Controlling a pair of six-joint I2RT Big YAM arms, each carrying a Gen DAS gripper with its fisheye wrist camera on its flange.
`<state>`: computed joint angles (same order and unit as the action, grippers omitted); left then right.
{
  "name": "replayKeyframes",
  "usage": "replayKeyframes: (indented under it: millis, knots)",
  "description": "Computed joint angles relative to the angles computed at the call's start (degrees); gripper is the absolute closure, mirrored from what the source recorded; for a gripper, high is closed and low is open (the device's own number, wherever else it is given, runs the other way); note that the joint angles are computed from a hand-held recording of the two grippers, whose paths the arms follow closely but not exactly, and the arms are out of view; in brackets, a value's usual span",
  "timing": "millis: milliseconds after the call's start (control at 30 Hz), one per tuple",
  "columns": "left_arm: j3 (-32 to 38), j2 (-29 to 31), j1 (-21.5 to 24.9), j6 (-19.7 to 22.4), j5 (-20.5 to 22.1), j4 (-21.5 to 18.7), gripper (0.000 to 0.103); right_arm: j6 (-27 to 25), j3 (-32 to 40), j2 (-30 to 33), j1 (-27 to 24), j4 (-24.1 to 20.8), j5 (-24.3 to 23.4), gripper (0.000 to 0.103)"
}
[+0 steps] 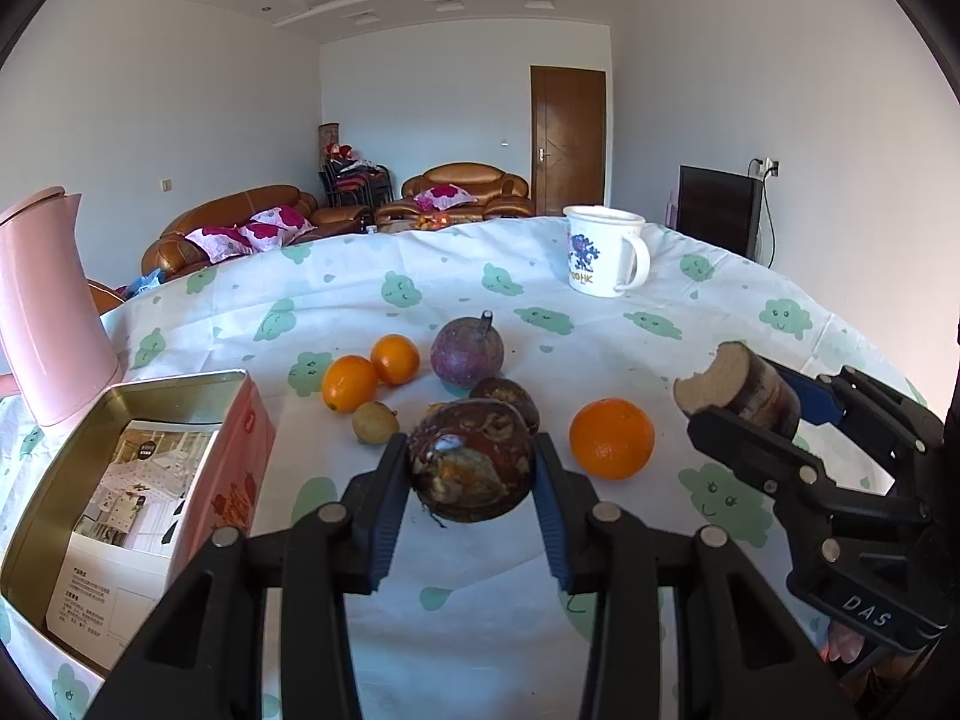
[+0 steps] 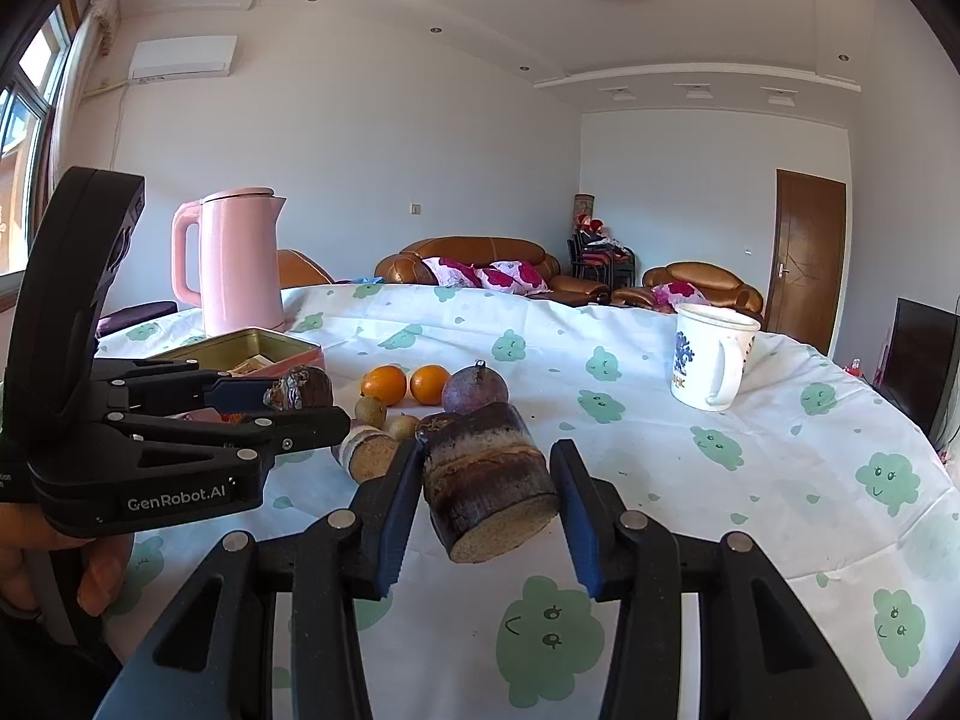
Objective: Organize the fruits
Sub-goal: 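Lift and carry the yam piece and dark fruit toward the tin box with both tools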
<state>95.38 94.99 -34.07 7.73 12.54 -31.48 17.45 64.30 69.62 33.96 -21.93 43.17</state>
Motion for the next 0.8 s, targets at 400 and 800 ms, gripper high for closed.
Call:
replayKeyframes:
  millis: [400, 800]
  knots:
    - [-1.32, -0.93, 0.09, -0.24, -0.56, 2.36, 0.062, -2.07, -1.00, -0.46, 0.53, 2.72, 0.63, 0.057]
    - [-3.05, -1.92, -0.11, -0.20, -1.26, 4.89, 0.062, -3.79, -1.96, -0.87, 0.94, 5.30, 1.10, 0.057]
